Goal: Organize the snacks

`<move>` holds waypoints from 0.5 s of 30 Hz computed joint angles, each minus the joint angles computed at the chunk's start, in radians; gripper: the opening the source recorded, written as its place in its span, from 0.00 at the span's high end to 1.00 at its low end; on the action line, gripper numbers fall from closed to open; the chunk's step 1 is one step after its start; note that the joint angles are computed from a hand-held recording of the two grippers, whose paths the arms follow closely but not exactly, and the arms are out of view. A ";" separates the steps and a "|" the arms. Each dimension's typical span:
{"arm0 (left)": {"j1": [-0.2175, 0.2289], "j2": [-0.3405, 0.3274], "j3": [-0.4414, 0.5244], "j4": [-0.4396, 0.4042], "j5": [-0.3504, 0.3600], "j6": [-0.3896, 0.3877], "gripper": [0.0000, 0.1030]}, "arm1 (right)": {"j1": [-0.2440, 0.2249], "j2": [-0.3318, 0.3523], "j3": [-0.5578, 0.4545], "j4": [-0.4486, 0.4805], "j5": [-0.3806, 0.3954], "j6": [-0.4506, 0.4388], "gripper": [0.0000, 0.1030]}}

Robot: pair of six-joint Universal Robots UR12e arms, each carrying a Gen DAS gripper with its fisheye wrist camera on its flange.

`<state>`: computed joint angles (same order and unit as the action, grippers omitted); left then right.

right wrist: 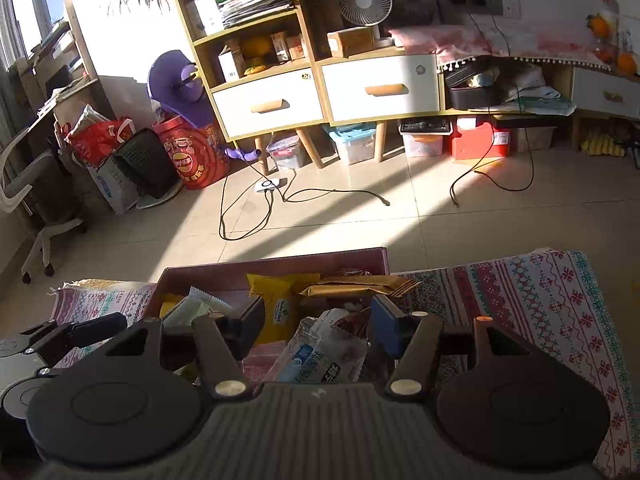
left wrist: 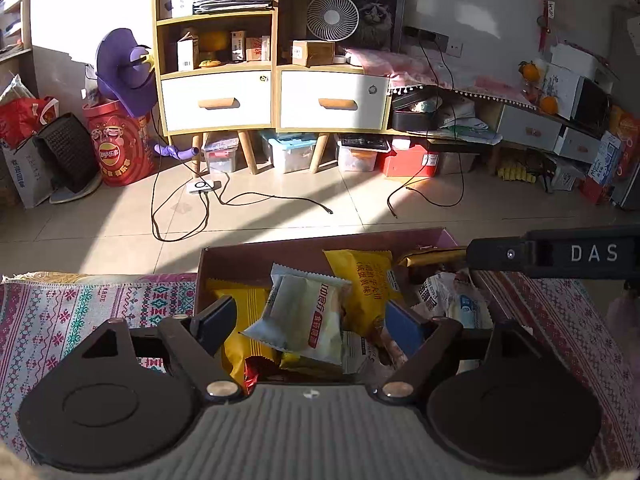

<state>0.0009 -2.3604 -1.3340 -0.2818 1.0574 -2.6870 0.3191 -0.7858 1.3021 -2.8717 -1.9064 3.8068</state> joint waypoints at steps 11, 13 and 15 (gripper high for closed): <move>0.021 0.095 -0.145 0.033 0.037 0.064 0.05 | 0.037 -0.062 0.101 -0.022 -0.039 -0.012 0.28; 0.029 0.115 -0.176 0.034 0.040 0.062 0.02 | 0.045 -0.074 0.123 -0.023 -0.042 -0.005 0.26; 0.035 0.129 -0.201 0.040 0.041 0.057 0.00 | 0.052 -0.083 0.136 -0.013 -0.045 0.001 0.24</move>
